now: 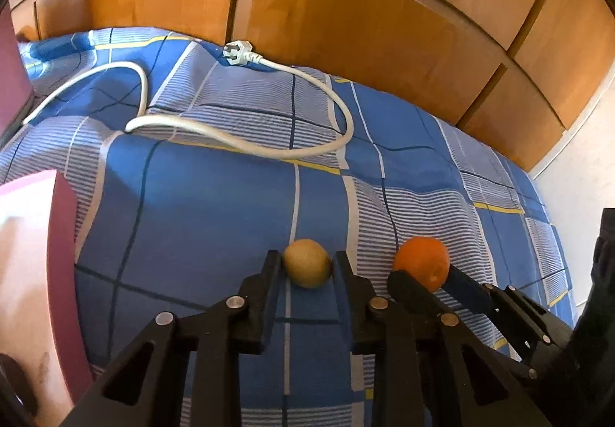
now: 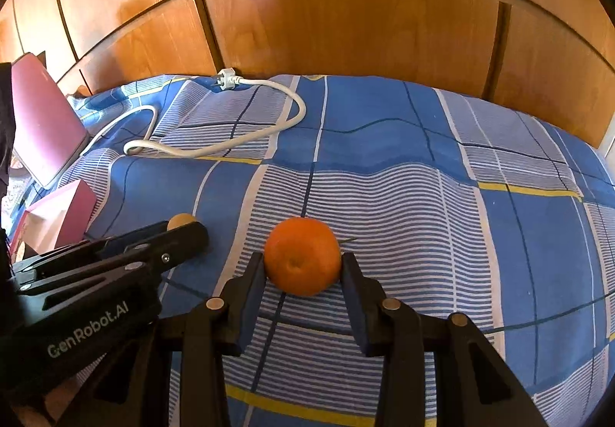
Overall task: Organize fruits
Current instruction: 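Grasp the small potato with the left gripper while the right gripper grasps the orange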
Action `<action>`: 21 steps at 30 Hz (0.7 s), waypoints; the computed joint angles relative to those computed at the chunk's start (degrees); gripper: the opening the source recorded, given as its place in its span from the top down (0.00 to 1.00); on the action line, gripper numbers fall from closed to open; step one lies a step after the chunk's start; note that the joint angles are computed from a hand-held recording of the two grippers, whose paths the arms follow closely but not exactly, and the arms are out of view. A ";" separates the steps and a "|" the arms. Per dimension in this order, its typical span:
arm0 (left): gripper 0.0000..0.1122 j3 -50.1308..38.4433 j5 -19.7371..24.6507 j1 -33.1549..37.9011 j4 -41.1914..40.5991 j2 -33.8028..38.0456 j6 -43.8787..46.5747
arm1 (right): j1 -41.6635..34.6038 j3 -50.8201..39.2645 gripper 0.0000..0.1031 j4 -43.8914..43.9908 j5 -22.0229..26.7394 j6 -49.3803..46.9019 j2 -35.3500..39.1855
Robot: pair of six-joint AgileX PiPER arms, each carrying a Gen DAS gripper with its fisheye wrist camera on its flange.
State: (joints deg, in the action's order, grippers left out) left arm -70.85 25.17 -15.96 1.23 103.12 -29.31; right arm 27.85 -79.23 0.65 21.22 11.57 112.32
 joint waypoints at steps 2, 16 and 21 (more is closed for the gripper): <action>0.76 0.73 0.27 -0.23 1.49 -0.71 -1.77 | -0.03 0.22 0.62 0.13 0.29 -0.15 -0.29; 0.77 13.07 -0.99 -8.08 10.79 -9.86 -13.12 | -0.58 12.26 0.63 1.25 -0.14 -0.65 -9.30; 0.77 17.28 -0.30 -13.79 16.88 -13.62 -20.40 | -0.04 18.99 0.63 -0.80 -0.61 1.85 -14.59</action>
State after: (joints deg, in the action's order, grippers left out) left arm -53.57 24.86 -29.76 18.11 89.51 -49.71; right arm 27.81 -60.24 -0.15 20.61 13.42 97.73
